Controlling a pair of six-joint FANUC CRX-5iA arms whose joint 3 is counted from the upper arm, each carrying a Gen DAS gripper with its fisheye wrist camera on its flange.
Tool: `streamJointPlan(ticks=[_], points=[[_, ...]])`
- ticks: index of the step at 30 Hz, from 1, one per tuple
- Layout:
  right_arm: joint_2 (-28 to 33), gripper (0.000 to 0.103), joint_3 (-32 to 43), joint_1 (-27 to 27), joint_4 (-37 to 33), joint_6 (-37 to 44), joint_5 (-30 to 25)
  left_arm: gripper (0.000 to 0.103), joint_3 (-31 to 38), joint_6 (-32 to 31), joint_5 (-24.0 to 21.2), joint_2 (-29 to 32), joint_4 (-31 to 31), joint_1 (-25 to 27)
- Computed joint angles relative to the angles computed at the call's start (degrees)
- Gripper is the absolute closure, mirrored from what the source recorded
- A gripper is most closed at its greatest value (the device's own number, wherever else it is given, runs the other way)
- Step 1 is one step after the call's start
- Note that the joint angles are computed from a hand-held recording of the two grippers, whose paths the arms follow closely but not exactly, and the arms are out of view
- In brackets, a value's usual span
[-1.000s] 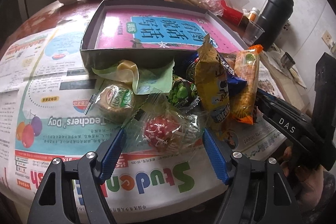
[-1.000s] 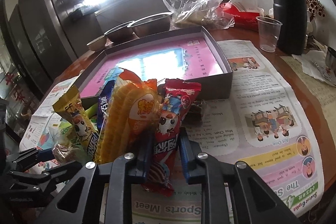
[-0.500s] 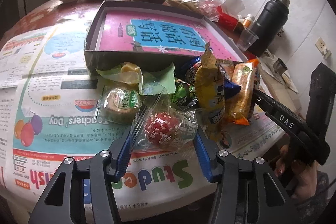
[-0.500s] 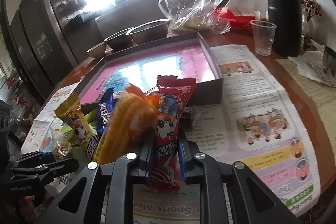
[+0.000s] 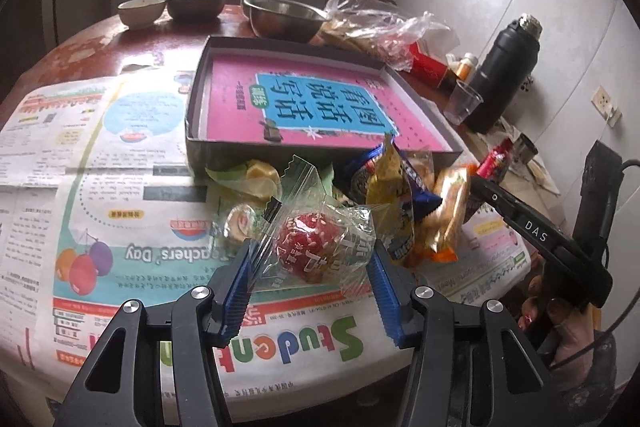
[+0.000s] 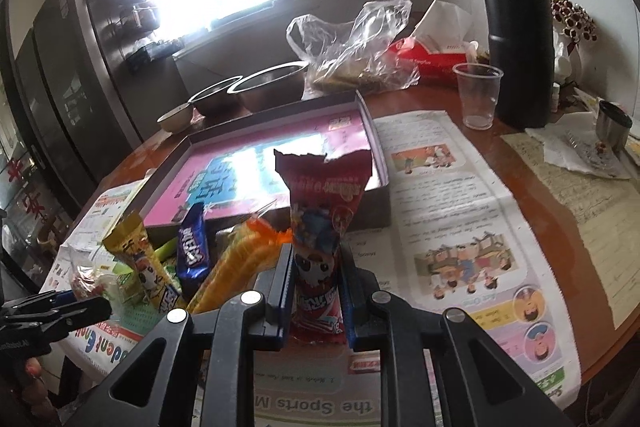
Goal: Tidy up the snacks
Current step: 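Carry red candy into the box with left tool while right tool releases candy stick inside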
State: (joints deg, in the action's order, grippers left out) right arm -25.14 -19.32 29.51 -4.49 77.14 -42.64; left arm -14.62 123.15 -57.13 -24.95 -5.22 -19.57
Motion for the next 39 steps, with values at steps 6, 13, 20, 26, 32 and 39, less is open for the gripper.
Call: streamJointPlan(ticks=[6,13,20,26,32,39], points=[[1.2,0.083,0.8,-1.6,0.3,0.0,1.1,0.047,0.2,0.3,0.2,-1.0,-0.3,1.6],[2.3,0.083,2.1,-2.7,-0.8,1.2,1.8,0.047,1.1,0.1,0.8,-0.8,-0.6,3.4],[3.4,0.083,4.3,-3.4,-2.9,3.4,3.0,0.047,2.6,0.0,2.2,0.4,-1.2,4.8],[4.3,0.083,5.8,-3.6,-4.1,4.3,4.1,0.047,3.2,-0.5,3.7,1.8,-0.4,6.4],[5.8,0.083,7.8,-3.7,-5.2,5.4,5.4,0.047,3.8,-1.4,5.5,3.4,0.5,8.0],[8.1,0.083,8.7,-2.8,-3.5,3.9,6.9,0.047,4.3,-2.7,6.9,5.5,2.1,9.8]])
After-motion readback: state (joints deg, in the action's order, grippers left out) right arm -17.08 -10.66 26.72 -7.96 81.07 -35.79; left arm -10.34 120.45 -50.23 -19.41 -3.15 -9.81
